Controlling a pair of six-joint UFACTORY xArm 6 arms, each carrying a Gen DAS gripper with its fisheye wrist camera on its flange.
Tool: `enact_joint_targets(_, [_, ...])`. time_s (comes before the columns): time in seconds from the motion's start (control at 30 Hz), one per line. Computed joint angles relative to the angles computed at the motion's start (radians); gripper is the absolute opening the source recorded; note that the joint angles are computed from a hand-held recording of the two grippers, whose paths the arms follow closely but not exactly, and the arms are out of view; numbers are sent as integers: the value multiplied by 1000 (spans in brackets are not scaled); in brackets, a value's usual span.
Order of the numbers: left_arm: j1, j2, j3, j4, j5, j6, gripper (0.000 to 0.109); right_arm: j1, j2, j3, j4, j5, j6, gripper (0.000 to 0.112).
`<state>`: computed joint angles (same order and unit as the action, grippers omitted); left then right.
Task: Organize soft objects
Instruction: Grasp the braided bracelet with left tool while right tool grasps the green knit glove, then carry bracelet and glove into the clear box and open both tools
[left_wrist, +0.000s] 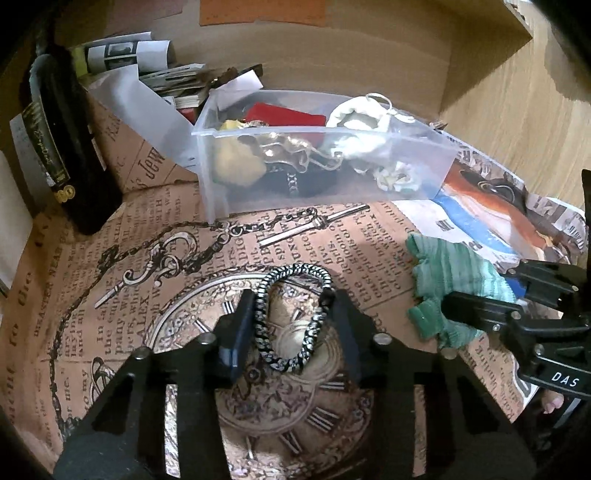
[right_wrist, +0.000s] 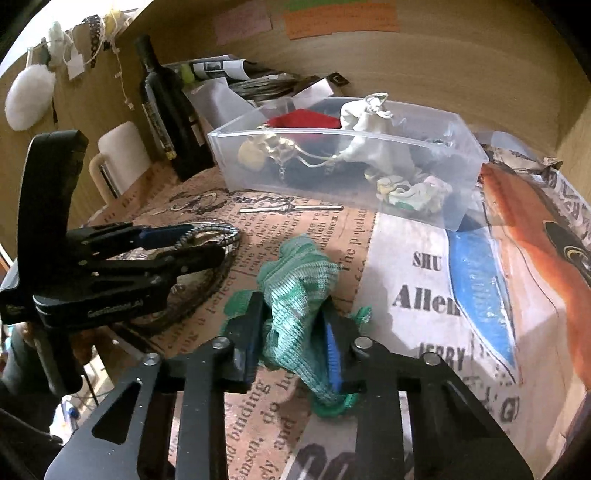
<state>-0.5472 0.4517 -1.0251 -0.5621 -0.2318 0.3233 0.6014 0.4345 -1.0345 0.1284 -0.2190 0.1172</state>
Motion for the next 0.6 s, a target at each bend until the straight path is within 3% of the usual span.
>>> enact_joint_targets(0.37, [18,-54,8,135,-73,-120,36,6,-62,33,199,-97,-160,23])
enact_joint_targets(0.6, [7,-59,-58,80,-120,-48,36,3,-89,7,354,-175,-312,23])
